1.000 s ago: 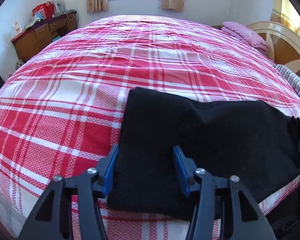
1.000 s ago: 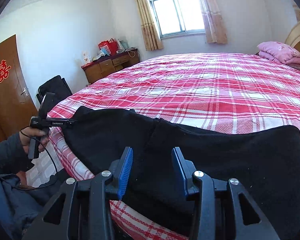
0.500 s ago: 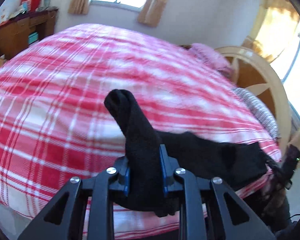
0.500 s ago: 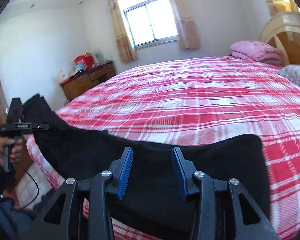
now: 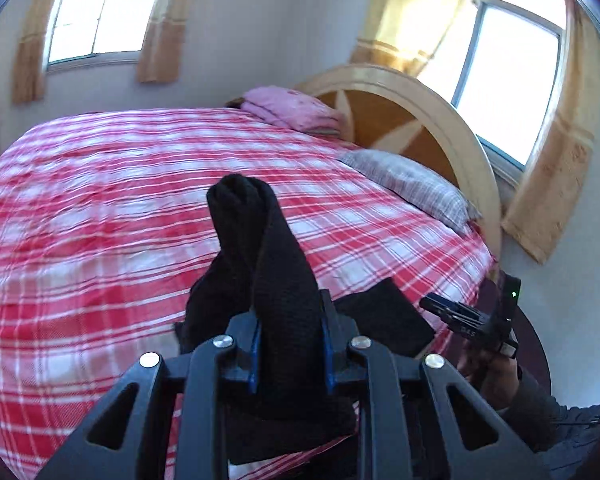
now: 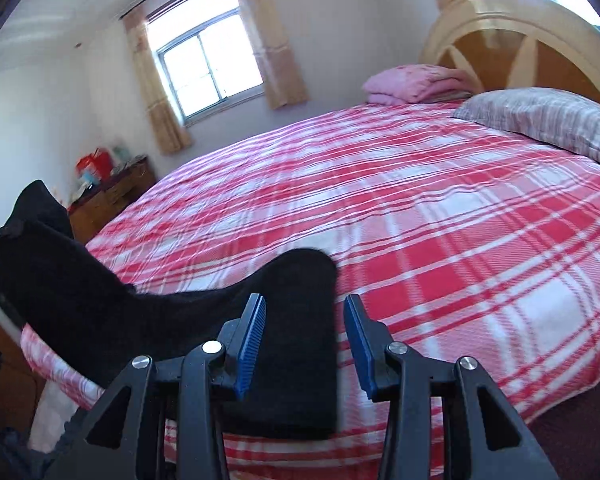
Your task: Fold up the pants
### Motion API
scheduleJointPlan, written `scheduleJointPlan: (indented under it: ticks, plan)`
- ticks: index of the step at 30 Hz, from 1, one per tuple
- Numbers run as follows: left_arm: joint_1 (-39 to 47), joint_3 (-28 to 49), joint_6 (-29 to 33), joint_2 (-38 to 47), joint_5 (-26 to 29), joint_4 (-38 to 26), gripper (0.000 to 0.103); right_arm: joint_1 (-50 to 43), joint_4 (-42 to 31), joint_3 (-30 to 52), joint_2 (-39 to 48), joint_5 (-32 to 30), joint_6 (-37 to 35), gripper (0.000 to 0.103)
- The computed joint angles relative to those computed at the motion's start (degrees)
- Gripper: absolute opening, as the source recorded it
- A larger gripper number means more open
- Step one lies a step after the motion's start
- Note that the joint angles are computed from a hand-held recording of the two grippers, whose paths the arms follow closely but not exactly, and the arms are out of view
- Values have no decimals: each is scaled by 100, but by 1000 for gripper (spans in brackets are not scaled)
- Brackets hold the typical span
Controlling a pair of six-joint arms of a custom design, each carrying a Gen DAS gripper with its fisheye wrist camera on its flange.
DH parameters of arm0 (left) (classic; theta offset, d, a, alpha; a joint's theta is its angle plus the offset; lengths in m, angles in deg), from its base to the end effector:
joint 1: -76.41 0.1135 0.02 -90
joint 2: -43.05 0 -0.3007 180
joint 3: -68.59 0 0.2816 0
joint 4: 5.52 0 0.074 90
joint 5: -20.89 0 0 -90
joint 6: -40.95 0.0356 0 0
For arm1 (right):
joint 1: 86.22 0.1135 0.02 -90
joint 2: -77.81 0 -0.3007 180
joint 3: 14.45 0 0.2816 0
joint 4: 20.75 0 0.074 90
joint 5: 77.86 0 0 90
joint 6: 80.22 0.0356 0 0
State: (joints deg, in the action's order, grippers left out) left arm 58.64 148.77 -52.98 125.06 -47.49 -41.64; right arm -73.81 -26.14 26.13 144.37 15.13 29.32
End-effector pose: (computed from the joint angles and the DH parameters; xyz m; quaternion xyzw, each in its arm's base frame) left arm 0.3237 -0.1175 0.3364 0.1880 0.8663 -0.2466 0.3915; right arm 0.2417 0.0513 0.2090 0.0669 0.8692 0.1128 0.4768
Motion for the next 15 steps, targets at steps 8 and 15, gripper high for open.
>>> scheduleJointPlan:
  ticks: [8,15]
  plan:
    - [-997,1023,-20,982,-373,-445,24,-146,238,-122,132,44,14,43]
    - [-1723,1789,-2,2027,-924,-753,24,-189,399,-203,246,17,97,43]
